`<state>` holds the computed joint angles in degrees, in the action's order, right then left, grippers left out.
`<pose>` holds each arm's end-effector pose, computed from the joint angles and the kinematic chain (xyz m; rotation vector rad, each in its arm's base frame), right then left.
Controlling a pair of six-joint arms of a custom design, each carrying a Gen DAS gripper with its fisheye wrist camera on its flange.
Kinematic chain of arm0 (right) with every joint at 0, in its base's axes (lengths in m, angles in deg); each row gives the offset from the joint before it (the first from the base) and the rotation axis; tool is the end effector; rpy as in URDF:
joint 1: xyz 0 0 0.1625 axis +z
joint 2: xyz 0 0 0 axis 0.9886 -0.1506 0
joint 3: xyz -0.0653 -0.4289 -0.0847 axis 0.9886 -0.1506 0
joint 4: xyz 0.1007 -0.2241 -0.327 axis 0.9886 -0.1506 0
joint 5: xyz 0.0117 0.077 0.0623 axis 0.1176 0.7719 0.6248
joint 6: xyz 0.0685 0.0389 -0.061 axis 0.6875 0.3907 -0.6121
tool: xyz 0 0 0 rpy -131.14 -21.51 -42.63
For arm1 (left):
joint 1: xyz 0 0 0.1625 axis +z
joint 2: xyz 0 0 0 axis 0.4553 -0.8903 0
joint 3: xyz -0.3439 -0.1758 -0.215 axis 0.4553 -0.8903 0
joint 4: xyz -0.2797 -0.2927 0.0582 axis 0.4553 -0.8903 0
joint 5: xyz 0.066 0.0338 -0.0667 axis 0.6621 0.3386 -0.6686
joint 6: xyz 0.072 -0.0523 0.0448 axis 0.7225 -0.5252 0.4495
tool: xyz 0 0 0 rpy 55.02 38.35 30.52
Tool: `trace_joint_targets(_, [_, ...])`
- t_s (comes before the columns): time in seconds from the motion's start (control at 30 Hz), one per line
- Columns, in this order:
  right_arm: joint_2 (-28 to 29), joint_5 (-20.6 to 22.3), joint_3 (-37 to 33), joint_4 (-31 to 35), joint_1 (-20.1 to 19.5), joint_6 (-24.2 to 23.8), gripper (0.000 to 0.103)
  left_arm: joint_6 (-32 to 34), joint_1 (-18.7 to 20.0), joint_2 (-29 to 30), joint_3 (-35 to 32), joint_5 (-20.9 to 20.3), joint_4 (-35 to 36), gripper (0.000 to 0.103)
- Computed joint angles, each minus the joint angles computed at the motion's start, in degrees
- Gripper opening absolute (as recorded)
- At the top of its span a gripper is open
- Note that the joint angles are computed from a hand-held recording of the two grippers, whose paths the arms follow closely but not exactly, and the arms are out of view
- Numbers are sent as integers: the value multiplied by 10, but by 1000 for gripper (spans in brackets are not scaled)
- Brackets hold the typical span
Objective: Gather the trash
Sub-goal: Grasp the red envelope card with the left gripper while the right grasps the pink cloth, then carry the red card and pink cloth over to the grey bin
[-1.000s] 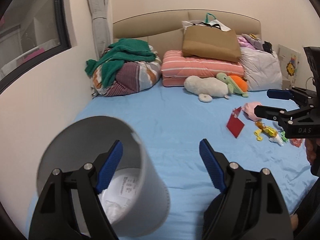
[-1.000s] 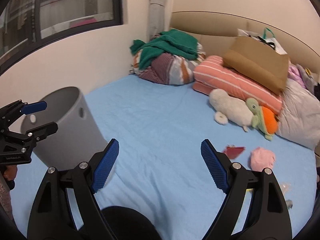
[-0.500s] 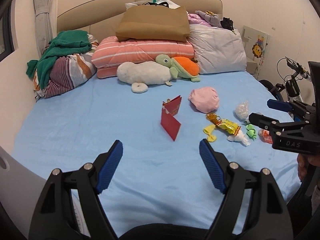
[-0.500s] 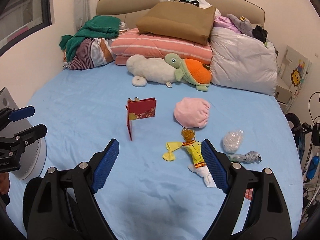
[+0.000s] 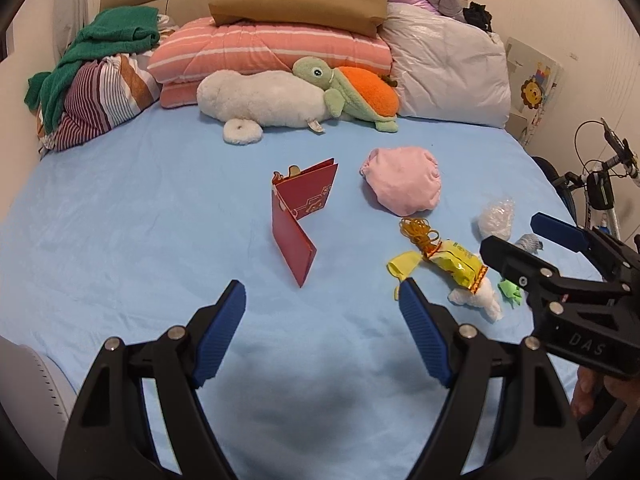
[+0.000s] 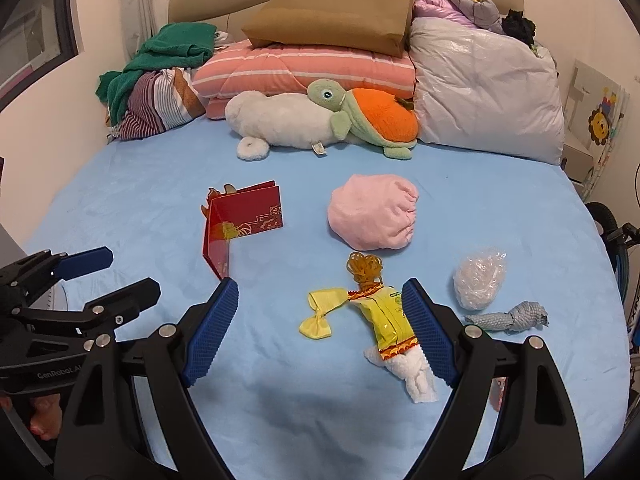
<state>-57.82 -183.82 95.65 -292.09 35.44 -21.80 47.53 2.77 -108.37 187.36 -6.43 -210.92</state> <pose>0.2346 -0.3176 0.0978 0.4991 -2.3204 0.8694 -0.1618 -0.3295 0.1537 0.5238 2.3870 -0.7052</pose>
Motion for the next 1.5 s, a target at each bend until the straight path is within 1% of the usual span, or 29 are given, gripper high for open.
trace_joint_targets(0.13, [13, 17, -25, -11, -35, -21, 81, 21, 46, 74, -17, 12, -75, 79])
trace_joint_targets(0.23, [29, 24, -49, -21, -62, -40, 81, 37, 75, 116, -31, 27, -113, 79])
trace_joint_targets(0.43, [79, 10, -108, -49, -107, -78, 81, 94, 118, 190, -63, 73, -187, 79])
trace_joint_targets(0.57, [102, 14, -141, -60, -136, -88, 81, 134, 140, 229, -86, 95, -229, 79])
trace_joint_targets(0.63, [111, 12, -159, -57, -148, -91, 83, 154, 149, 248, -95, 105, -253, 79])
trace_joint_targets(0.67, [117, 11, -166, -59, -153, -94, 83, 163, 155, 257, -100, 108, -262, 76])
trace_joint_targets(0.7, [122, 10, -175, -59, -159, -98, 83, 169, 161, 264, -105, 109, -264, 67])
trace_joint_targets(0.73, [125, 12, -180, -57, -163, -101, 83, 174, 168, 266, -109, 104, -262, 61])
trace_joint_targets(0.8, [132, 17, -191, -54, -172, -106, 83, 181, 184, 269, -118, 83, -260, 43])
trace_joint_targets(0.83, [135, 16, -198, -54, -175, -111, 83, 185, 190, 272, -121, 77, -263, 38])
trace_joint_targets(0.87, [139, 13, -203, -53, -177, -116, 83, 188, 195, 276, -125, 73, -262, 29])
trace_joint_targets(0.9, [142, 11, -209, -49, -179, -118, 80, 193, 199, 280, -129, 71, -263, 23])
trace_joint_targets(0.93, [143, 12, -212, -46, -181, -120, 75, 202, 201, 287, -132, 74, -272, 21])
trace_joint_targets(0.97, [145, 12, -214, -43, -183, -120, 56, 213, 202, 292, -134, 77, -283, 15])
trace_joint_targets(1.0, [144, 12, -215, -34, -184, -114, 41, 224, 202, 298, -136, 77, -295, 9])
trace_joint_targets(1.03, [141, 18, -213, -30, -186, -108, 36, 232, 202, 302, -137, 77, -305, 6])
trace_joint_targets(1.07, [139, 23, -210, -31, -187, -104, 28, 240, 202, 304, -137, 76, -313, 3])
trace_joint_targets(1.1, [137, 26, -206, -32, -186, -103, 23, 245, 200, 306, -135, 76, -321, 2])
trace_joint_targets(1.2, [129, 39, -191, -47, -183, -102, 20, 258, 194, 310, -131, 78, -339, 2])
trace_joint_targets(1.3, [121, 42, -174, -60, -173, -99, 19, 264, 187, 309, -127, 82, -354, 2])
trace_joint_targets(1.5, [103, 30, -143, -73, -140, -99, 19, 249, 173, 279, -110, 82, -355, 2])
